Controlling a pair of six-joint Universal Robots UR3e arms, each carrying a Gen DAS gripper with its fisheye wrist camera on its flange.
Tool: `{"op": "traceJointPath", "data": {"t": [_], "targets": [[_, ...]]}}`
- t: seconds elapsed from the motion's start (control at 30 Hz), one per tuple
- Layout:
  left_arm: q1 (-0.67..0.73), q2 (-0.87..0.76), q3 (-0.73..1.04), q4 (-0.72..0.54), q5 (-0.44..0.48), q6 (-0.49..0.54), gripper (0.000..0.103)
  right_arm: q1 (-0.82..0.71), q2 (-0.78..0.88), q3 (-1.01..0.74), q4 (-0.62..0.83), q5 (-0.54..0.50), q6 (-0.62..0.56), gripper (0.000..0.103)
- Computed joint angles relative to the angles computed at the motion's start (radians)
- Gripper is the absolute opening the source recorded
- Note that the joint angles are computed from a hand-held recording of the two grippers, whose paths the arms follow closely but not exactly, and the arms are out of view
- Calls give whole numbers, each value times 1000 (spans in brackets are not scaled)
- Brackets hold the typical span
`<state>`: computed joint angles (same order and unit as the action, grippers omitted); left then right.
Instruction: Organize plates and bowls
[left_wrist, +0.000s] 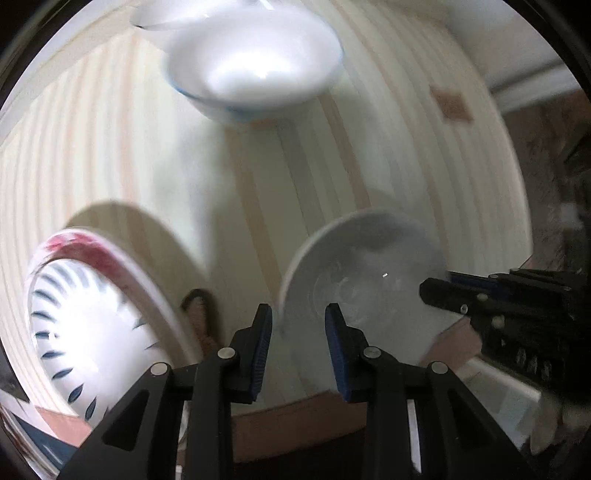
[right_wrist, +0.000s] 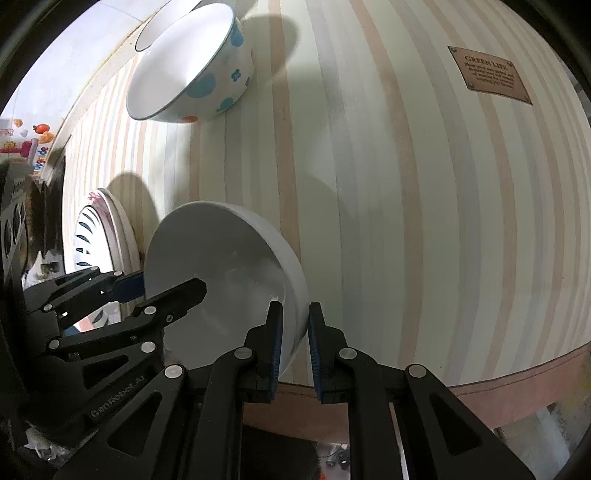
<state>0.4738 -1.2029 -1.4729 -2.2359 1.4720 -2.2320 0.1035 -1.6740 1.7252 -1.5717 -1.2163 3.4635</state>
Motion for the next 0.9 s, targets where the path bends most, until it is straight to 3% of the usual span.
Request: {"op": "traceJointPath", "data": {"t": [0.13,0.3,0.57,0.9], "targets": [[100,-127,322,-129,-95,42,29,-98,-55,-112,111,-11,-61,16],[64,-327,539,-53,-146,-112,33,-182,-29,-273,115,4,-98,28],[-101,-458,474,182,-82,-336,33,-148,211,-416,-63,11,-54,28],[-231,-566,391,325,-5,-449,33,-64,512,-607,-132,-7,-3,28]]}}
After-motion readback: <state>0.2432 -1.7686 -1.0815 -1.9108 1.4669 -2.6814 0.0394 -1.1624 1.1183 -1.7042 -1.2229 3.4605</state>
